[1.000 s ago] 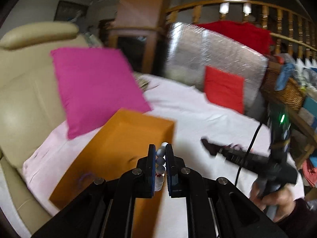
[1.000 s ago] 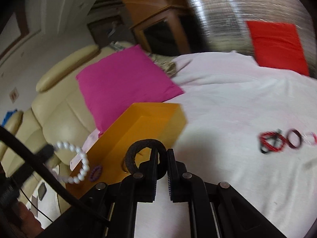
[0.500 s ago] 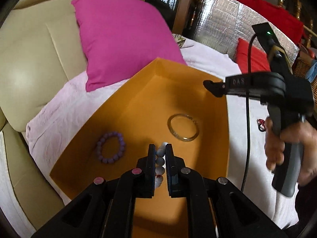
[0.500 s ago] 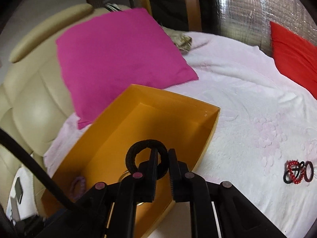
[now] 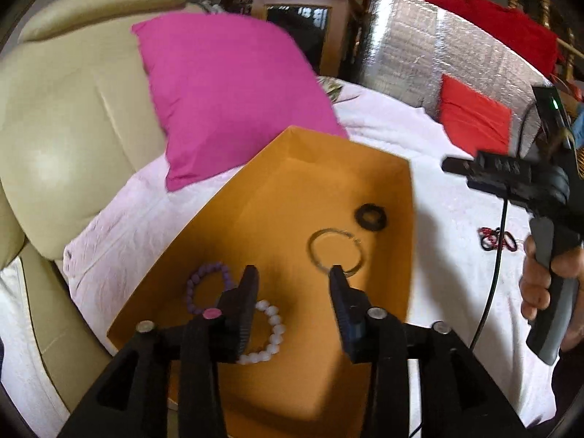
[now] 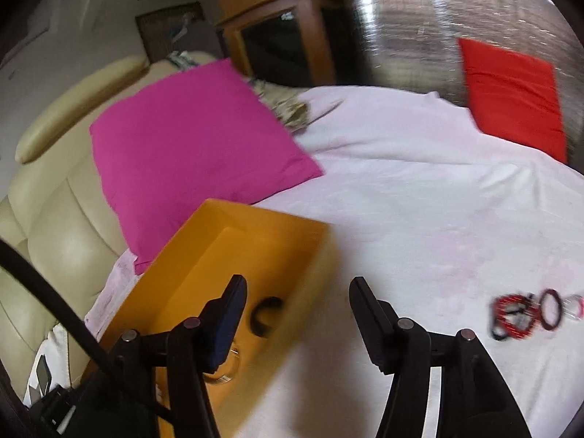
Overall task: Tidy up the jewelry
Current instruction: 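Move both open tools back over the remaining jewelry, then grasp the red bead bracelet with the left tool and lift it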
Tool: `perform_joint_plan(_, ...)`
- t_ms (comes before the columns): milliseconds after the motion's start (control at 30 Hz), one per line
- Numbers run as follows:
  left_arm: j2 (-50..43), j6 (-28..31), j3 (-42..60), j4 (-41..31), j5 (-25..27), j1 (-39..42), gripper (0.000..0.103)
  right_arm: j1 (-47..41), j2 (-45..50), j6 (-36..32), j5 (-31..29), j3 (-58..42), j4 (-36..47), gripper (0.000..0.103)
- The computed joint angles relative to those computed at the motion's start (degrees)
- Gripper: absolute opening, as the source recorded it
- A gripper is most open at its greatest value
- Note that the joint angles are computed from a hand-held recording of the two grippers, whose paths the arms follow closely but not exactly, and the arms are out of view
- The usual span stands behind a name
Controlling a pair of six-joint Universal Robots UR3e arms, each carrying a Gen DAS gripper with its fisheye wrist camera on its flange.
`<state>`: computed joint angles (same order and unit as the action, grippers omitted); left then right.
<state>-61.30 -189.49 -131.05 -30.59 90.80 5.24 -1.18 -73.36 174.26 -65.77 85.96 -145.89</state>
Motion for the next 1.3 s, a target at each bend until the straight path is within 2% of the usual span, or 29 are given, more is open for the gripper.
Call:
perform_joint_plan(33,-1.15,-0.79,1.1,0.65,1.61,-2.14,0.054,-2.29,-2.38,-0.9,1.06,3.01,-0.6,0.063)
perform_joint_plan(133,-7.86,-4.2,7.42,2.75,9.73,-12.31,0.063,-9.43,-9.37,-4.3,3.53,11.76,-1.89,0.063)
perform_joint_plan(267,-17.05,-6.56,17.39,2.48,16.03,-22.04,0.074,-22.52,-19.1,-12.71,7.73,22.56,0.76,0.063)
perform_joint_plan(433,-31.79,-9.42,33.56,0.3,22.64,-31.65,0.076,-42.44,-27.09,-19.55,17.03,33.13,3.96,0.063)
perform_joint_plan(533,-42.12,-9.3,44.21,-1.29,24.8,-35.06,0.076,-51.16,-25.25,-21.08,19.83,32.61,8.34,0.062)
perform_joint_plan(633,-52.2,-9.78,54.39,-3.47,25.9,-37.1,0.076,-53.78,-19.67,-20.83,17.7,26.44,14.34,0.059)
perform_joint_plan(733,-58.94,-11.15,60.93,-4.37,23.55,-37.47,0.076,-55.21,-14.71,-19.0,14.71,21.71,17.7,0.057)
perform_joint_plan(867,-64.14,-12.14,64.14,-1.27,18.15,-36.46,0.076,-58.51,-12.67,-21.53,16.54,19.44,22.18,0.057)
perform_joint_plan(1000,-68.95,-12.66,68.8,-0.38,7.24,-33.3,0.076,-59.03,-14.0,-23.68,15.59,20.78,20.43,0.057)
perform_joint_plan(1067,-72.22,-11.94,73.1,-1.12,5.33,-32.73,0.075,-59.46,-14.44,-24.35,15.6,21.02,20.57,0.057)
perform_joint_plan(1100,-73.75,-11.77,75.28,-1.77,3.91,-32.25,0.073,-59.75,-14.63,-24.72,15.76,21.08,21.03,0.057)
perform_joint_plan(1167,-76.98,-11.71,80.22,-3.72,1.41,-31.32,0.058,-59.62,-14.44,-24.57,15.78,21.12,20.7,0.057)
perform_joint_plan(1300,-85.56,-11.98,94.6,-12.25,-2.65,-29.99,0.049,-58.4,-14.22,-24.09,14.82,21.73,18.41,0.057)
